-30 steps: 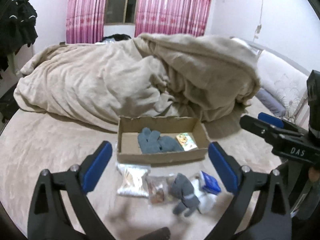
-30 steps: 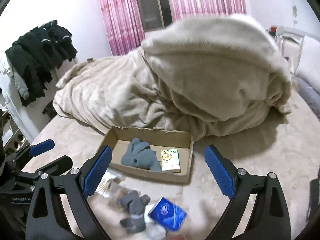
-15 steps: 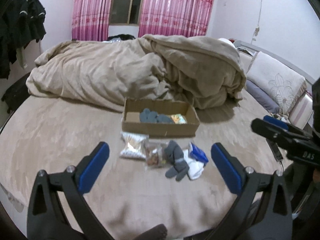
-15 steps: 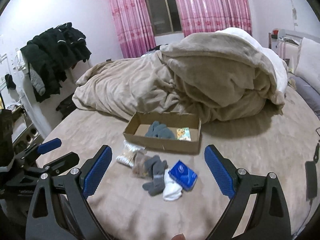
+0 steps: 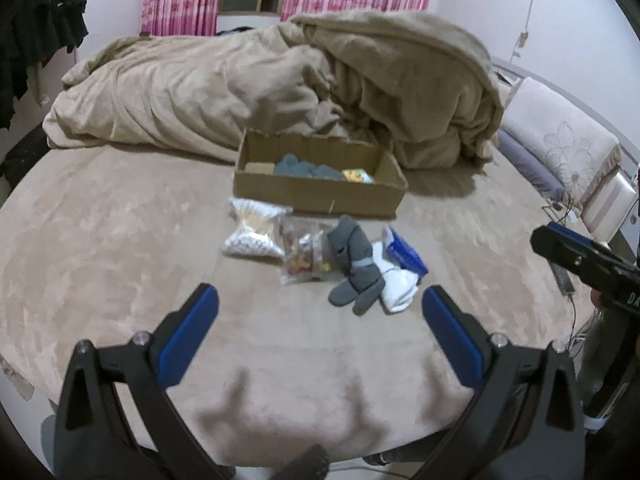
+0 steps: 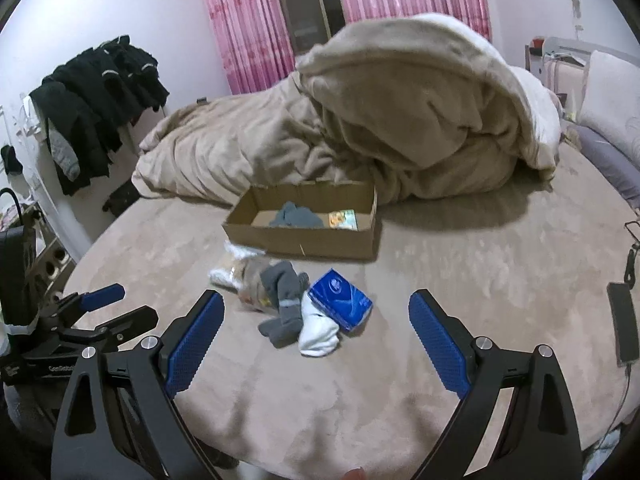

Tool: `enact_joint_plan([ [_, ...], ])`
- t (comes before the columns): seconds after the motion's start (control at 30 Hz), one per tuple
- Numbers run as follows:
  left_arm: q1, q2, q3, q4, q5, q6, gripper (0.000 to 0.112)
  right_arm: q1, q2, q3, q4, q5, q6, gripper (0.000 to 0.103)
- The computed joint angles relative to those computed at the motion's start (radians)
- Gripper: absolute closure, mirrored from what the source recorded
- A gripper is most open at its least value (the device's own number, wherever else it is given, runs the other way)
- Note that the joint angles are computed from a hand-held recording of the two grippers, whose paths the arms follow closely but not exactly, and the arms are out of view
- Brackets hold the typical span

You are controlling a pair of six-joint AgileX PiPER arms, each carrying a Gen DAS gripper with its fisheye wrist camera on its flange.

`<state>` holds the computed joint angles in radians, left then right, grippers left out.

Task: Organize objects
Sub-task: 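Grasp the cotton swab bag with the left tool while the right grasps the blue tissue pack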

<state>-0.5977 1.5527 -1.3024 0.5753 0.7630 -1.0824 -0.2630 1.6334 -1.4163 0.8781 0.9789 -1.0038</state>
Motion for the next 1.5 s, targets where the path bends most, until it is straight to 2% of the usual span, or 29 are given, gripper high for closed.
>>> enact_joint_plan([
  [0.27, 0.067, 0.094, 0.022, 0.001, -0.089, 0.005, 0.010, 0.064, 0.134, -0.025, -0.051, -0.081, 0.022, 0.008],
  [0.43, 0.149, 0.148, 0.020, -0.064, -0.148, 0.095, 0.010, 0.105, 0.205, -0.065, -0.078, -0.113, 0.059, 0.008],
  [0.8, 0.299, 0.280, -0.047, -0.106, -0.247, 0.252, 0.010, 0.196, 0.399, -0.243, -0.149, -0.118, 0.201, 0.008],
  [1.13, 0.370, 0.444, -0.240, -0.214, -0.223, 0.433, 0.011, 0.217, 0.537, -0.403, -0.202, -0.068, 0.356, 0.009],
  [1.17, 0.373, 0.453, -0.251, -0.225, -0.222, 0.445, 0.012, 0.214, 0.550, -0.416, -0.203, -0.056, 0.367, 0.013],
  [1.2, 0.379, 0.462, -0.259, -0.248, -0.226, 0.467, 0.021, 0.212, 0.559, -0.424, -0.203, -0.047, 0.372, 0.021],
  [1.3, 0.395, 0.485, -0.280, -0.362, -0.217, 0.579, 0.044, 0.196, 0.574, -0.431, -0.165, -0.018, 0.348, 0.032],
  [1.33, 0.396, 0.485, -0.275, -0.382, -0.222, 0.603, 0.048, 0.191, 0.572, -0.429, -0.151, -0.011, 0.335, 0.035],
  [1.4, 0.390, 0.472, -0.255, -0.379, -0.238, 0.604, 0.055, 0.186, 0.554, -0.411, -0.124, -0.007, 0.296, 0.050],
  [1.5, 0.388, 0.450, -0.226, -0.390, -0.255, 0.595, 0.060, 0.182, 0.529, -0.385, -0.100, -0.010, 0.260, 0.062],
])
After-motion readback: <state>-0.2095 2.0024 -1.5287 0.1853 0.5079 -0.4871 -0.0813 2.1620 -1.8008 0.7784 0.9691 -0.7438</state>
